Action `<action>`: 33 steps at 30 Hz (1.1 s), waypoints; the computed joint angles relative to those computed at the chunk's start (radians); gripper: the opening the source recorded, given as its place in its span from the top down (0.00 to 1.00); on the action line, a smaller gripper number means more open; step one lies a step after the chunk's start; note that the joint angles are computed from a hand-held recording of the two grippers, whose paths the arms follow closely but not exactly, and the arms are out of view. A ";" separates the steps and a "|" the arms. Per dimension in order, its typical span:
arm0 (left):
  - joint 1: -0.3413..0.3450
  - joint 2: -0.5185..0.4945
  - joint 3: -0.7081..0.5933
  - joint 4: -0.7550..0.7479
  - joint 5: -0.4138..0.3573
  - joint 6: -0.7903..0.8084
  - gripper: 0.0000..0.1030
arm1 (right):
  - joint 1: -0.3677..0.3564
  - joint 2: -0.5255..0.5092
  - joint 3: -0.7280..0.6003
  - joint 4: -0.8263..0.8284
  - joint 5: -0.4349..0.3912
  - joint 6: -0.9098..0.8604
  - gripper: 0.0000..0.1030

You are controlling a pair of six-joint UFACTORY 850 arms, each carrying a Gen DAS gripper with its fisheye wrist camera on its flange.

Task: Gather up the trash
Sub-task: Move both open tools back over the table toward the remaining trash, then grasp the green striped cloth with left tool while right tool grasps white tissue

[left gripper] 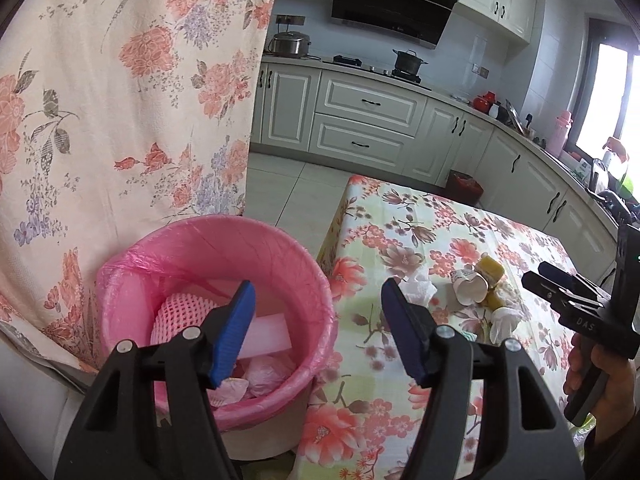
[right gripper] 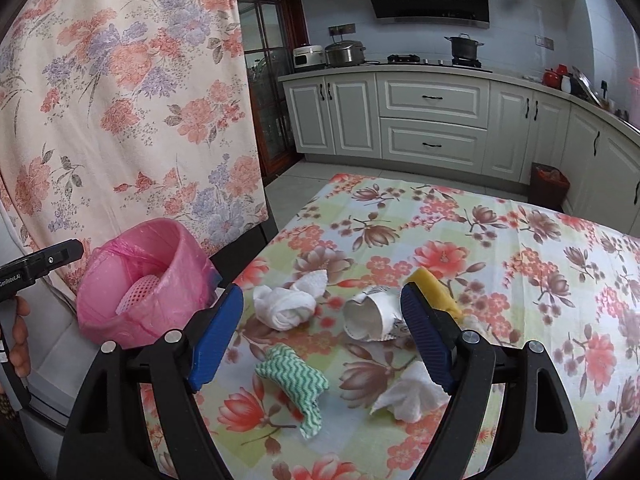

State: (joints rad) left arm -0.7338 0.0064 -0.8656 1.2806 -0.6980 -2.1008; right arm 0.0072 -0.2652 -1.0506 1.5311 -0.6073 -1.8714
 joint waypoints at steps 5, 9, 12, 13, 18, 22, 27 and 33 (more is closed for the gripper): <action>-0.007 -0.048 -0.045 0.009 0.024 0.019 0.39 | -0.043 -0.019 -0.005 -0.002 -0.002 0.000 0.25; -0.010 -0.095 -0.089 0.002 0.044 0.043 0.39 | -0.074 -0.033 -0.008 -0.001 -0.005 -0.003 0.25; -0.011 -0.126 -0.117 -0.006 0.060 0.063 0.39 | -0.093 -0.046 -0.012 -0.008 -0.008 0.001 0.25; -0.011 -0.135 -0.125 -0.007 0.065 0.068 0.39 | -0.098 -0.051 -0.014 -0.011 -0.008 0.004 0.25; -0.013 -0.186 -0.169 -0.020 0.093 0.092 0.39 | -0.114 -0.071 -0.023 -0.021 -0.006 0.008 0.25; -0.014 -0.227 -0.201 -0.037 0.119 0.116 0.39 | -0.123 -0.091 -0.030 -0.033 -0.005 0.018 0.25; -0.011 -0.283 -0.247 -0.063 0.158 0.154 0.39 | -0.129 -0.111 -0.033 -0.045 0.003 0.020 0.25; -0.001 -0.349 -0.296 -0.102 0.212 0.204 0.39 | -0.127 -0.136 -0.040 -0.069 0.010 0.039 0.25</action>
